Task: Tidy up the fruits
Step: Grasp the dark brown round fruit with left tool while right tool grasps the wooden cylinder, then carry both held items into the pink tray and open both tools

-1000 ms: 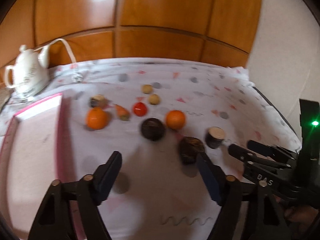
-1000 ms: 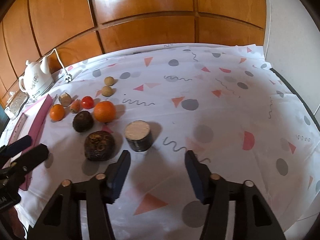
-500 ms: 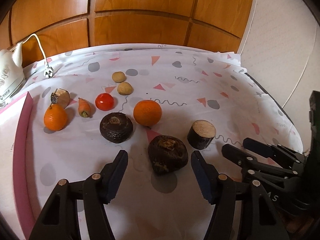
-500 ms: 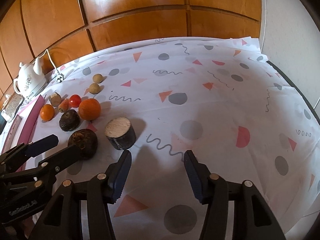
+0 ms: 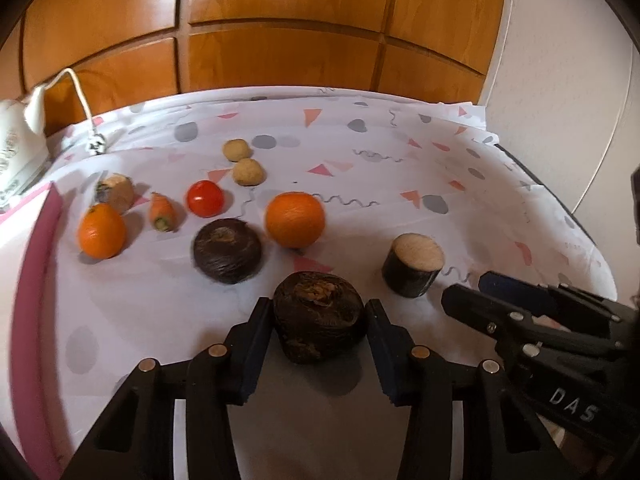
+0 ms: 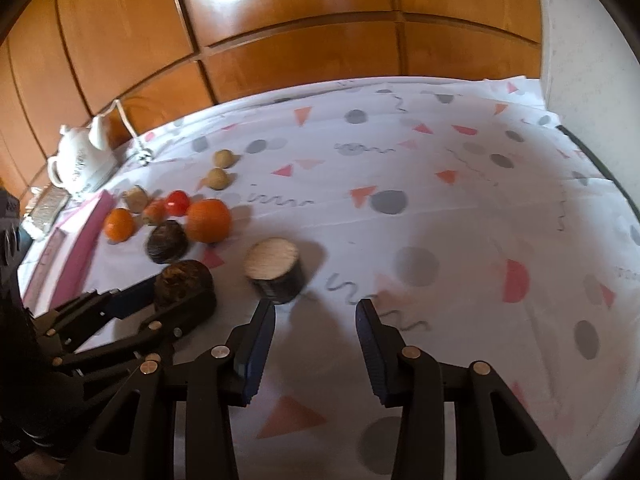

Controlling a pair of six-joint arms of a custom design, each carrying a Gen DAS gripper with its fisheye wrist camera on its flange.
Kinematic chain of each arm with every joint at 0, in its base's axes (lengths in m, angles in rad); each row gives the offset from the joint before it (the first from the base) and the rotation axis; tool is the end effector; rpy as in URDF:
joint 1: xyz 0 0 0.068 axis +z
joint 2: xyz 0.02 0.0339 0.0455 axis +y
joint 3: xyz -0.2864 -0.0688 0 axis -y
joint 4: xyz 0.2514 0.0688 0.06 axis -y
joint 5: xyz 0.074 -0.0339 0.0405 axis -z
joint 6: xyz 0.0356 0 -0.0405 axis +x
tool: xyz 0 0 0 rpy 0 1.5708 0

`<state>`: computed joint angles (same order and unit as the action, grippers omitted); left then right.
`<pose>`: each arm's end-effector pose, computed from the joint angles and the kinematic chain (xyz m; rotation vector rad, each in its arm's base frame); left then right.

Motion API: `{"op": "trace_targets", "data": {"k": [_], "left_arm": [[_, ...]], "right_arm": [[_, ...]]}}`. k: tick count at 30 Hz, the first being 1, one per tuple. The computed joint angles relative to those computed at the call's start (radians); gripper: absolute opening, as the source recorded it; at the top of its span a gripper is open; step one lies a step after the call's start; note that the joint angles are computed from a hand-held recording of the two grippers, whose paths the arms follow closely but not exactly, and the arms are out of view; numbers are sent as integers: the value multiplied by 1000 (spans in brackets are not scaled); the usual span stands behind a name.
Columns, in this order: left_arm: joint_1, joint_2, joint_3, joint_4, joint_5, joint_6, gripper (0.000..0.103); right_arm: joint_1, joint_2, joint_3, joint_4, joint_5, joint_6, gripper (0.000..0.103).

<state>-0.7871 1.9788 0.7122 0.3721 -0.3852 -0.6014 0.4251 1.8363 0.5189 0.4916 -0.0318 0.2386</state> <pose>0.2446 -0.2265 0.0711 0.0582 2.3853 -0.1788 0.2642 0.1209 0.0810 -0.2408 2.4130 0.3452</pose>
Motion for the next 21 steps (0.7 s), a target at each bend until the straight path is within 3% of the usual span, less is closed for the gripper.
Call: {"op": "trace_targets", "data": {"k": [5,8,12,14,15,21], "left_arm": [[-17,-56,-65,-9,-86,-45,47],[-26,-64,-84,-42,-168,-100,47],[6,-58,-116,-22,-167,-161,47],[12,-56,-123,-8,-163,-164,48],[15,-55,-131,9,-158,-163,48],[14,-41,-120,0,-158,-159,48]], "right_arm": [[28,1,5,21,-36,-5,44],[45,17,29,14,-30,-11,52],[61,61,90,-9,16,-27,53],[69,93,129,-29,37,-41,46],[72,104,140,-37,53,-49,35],[78,154,142,10,78,-77,36]]}}
